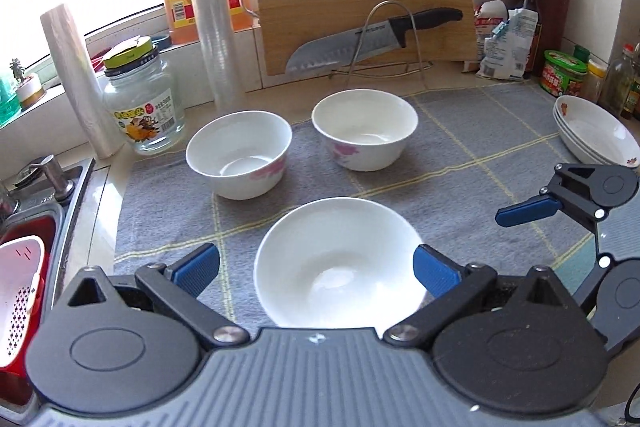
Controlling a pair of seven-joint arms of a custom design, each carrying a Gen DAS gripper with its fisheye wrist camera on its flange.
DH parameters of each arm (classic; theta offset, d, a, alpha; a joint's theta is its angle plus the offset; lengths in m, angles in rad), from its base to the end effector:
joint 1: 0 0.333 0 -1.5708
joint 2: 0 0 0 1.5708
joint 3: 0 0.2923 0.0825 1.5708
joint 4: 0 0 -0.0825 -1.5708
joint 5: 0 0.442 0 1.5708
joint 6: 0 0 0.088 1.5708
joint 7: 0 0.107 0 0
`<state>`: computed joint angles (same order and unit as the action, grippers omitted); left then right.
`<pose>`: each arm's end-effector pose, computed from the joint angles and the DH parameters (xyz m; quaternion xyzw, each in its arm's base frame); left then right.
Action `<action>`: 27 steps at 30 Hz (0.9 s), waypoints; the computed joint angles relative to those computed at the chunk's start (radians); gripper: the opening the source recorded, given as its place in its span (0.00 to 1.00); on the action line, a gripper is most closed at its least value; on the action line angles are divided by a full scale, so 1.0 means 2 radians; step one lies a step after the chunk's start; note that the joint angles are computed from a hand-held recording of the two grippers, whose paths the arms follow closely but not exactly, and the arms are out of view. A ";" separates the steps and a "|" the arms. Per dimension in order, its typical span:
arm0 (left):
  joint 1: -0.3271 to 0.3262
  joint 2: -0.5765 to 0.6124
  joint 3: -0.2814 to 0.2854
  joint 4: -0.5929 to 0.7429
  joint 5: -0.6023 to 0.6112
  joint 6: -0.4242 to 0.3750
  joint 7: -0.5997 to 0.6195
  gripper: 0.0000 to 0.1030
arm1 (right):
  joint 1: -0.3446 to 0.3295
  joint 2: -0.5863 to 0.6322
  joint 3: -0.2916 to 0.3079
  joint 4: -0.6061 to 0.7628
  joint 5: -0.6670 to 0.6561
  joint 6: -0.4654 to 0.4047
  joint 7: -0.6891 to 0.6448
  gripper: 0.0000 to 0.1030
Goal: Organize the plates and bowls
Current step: 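Move both grippers toward the white bowls on the towel, then close the left gripper on the rim of a plain white bowl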
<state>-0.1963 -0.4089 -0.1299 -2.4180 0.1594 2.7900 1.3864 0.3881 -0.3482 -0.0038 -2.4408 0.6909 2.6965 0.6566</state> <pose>0.5015 -0.1807 0.5043 -0.5555 0.7375 -0.2842 0.2586 0.5007 0.1795 0.4424 -0.8562 0.3681 -0.1279 0.3392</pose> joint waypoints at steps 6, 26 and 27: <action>-0.009 0.023 0.033 0.011 -0.036 -0.009 0.062 0.99 | 0.015 0.028 0.017 0.017 0.001 0.025 0.010 1.00; -0.013 0.075 0.047 0.070 -0.236 -0.086 0.270 0.68 | 0.040 0.050 0.029 0.021 -0.020 0.087 0.022 1.00; -0.011 0.076 0.046 0.072 -0.241 -0.089 0.275 0.66 | 0.041 0.049 0.029 0.020 -0.019 0.086 0.020 0.99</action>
